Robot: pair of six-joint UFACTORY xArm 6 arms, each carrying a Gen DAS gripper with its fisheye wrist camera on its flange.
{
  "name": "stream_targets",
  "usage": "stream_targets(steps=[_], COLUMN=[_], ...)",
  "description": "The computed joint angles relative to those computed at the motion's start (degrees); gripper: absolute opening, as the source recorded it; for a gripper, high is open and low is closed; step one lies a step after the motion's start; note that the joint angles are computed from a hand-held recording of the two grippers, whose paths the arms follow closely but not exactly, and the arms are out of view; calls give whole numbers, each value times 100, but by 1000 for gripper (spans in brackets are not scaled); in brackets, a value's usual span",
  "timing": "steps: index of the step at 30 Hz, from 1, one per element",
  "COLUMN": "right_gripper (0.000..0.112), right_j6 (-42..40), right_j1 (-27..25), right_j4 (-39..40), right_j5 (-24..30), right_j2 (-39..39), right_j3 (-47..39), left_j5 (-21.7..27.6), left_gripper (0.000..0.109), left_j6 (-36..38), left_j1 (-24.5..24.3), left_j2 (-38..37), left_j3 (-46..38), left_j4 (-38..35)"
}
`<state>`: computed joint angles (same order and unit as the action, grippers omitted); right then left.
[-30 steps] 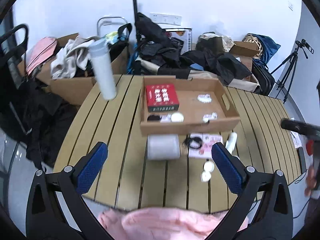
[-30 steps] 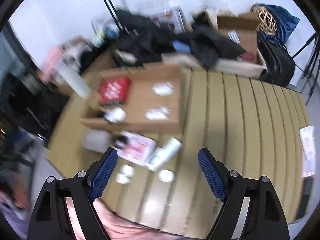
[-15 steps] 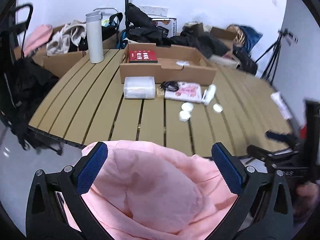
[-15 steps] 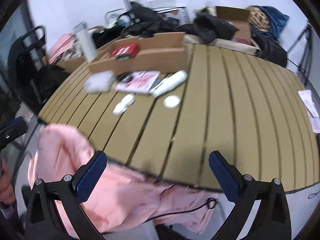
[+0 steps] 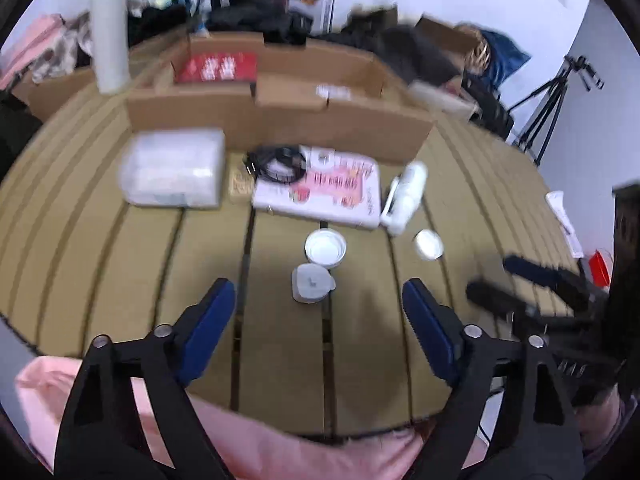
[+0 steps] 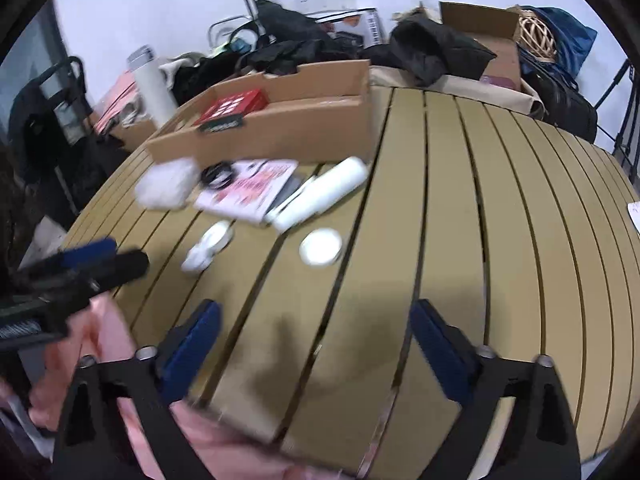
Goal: Organize objects
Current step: 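Grasp a small white cap with the left gripper while the right gripper grasps a white lid, then carry the white lid into the tray with the right gripper and release it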
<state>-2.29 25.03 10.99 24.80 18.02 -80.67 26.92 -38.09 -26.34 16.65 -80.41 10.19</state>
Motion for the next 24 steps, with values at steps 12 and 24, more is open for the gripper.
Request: stream_targets(steps=[12, 24], right_gripper=[38, 32], right_j6=[52, 169], right_j1=[78, 184], right_j4=[-768, -842], right_j5=[318, -3], right_j2=[1195, 34], right_j3=[-1326, -212], left_j5=[587, -124], left_gripper=[23, 22], left_j6=[1, 325], left_j1=[-132, -82], left_j2=[581, -943], left_j3=[-621, 840], left_j4=[574, -30])
